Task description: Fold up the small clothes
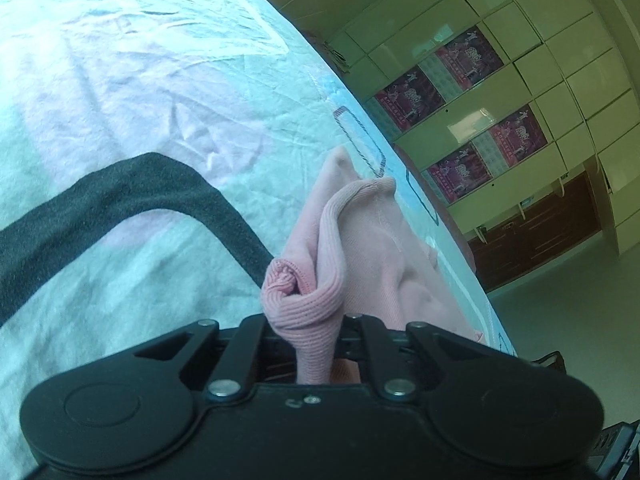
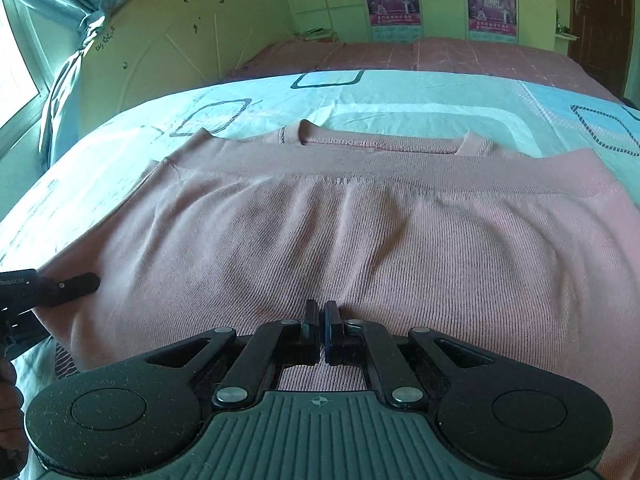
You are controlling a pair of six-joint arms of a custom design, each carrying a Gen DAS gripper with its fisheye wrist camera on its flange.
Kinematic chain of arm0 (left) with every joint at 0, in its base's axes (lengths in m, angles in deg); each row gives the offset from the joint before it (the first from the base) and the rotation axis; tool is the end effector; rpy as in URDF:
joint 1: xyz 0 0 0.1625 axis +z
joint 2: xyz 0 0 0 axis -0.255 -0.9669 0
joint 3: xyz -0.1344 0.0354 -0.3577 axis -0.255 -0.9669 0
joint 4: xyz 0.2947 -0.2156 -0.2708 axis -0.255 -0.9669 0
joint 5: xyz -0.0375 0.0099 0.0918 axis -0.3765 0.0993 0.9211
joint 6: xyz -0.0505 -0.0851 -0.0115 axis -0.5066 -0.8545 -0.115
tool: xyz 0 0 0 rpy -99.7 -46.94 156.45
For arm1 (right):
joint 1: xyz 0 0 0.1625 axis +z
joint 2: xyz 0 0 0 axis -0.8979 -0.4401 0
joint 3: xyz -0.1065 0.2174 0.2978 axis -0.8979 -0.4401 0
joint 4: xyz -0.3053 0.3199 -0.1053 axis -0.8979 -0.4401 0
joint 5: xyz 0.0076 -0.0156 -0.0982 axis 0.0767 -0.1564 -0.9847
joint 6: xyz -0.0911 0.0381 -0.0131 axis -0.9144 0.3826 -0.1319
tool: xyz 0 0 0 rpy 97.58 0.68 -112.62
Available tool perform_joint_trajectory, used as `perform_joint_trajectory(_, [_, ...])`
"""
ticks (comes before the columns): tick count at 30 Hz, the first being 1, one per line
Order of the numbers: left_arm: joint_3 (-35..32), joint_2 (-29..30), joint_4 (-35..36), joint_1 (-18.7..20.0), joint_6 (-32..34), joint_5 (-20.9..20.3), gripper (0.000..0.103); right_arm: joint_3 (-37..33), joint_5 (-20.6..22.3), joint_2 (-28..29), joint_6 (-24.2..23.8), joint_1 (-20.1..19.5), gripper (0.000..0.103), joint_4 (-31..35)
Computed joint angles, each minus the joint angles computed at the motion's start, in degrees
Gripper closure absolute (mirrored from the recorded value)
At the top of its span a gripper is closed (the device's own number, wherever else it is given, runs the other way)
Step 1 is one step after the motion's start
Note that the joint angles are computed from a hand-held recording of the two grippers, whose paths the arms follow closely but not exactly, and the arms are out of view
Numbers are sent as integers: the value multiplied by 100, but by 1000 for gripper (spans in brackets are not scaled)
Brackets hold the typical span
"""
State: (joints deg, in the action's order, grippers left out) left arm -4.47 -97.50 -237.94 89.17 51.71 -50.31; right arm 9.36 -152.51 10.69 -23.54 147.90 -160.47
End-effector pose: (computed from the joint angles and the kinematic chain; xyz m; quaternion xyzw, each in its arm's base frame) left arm -0.0520 -0.8235 0.0807 -0.0938 0.8979 -0.4258 0.0597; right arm 0.0273 -0.7990 0.1575 0.1614 -0.9191 0.2911 0.2110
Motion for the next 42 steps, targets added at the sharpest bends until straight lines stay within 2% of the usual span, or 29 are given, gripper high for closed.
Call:
perform_joint_trajectory(12, [-82,38,149,-223,147,630,96,-82,386,-80,-283,-139,103,358])
perform_joint_trajectory(13, [-57,21,79,-255,162,629,96,-30,425,-144,-212,-139,103,303])
perform_joint_trajectory(15, [-18,2,-117,-337,367,625,96,348,878,-466,19,-231,103,-189])
perform_joint_trajectory(17, [-30,17,-186,-423,634,649,96,622,1183,-771,268,-352,103,-342])
perform_joint_trajectory(22, [-250,203,-48,-709,1183,800,96,999,1324,-1301,876,-685,103,-621])
perform_joint_trajectory(26, [-573,497,85,-971,1549,837,96,1231,1432,-1662,1161,-944,103,-759])
perform_joint_trajectory(33, [-1506,1254,903,-1432,2115,575,96,1682,1671,-2300,1479,-1333,103,-1031])
perform_joint_trajectory(36, [-2079,1789,1514,-1633,2312,554,96,1831,1748,-2555,1549,-1479,103,-1053])
perform_joint_trajectory(38, [-2575,2161,2394,-1682,2138,266,87,1889,1926,-2739,1608,-1615,103,-884])
perform_joint_trajectory(40, [-3011,2496,3363,-1726,2219,-78,50,1877,2029,-2853,1696,-1721,103,-642])
perform_joint_trajectory(41, [-2986,2547,3491,-1798,2259,71,47,1850,1948,-2878,1730,-1733,89,-556])
perform_joint_trajectory(42, [-2783,2455,3379,-1852,2357,155,46,1874,1922,-2923,1718,-1744,47,-553])
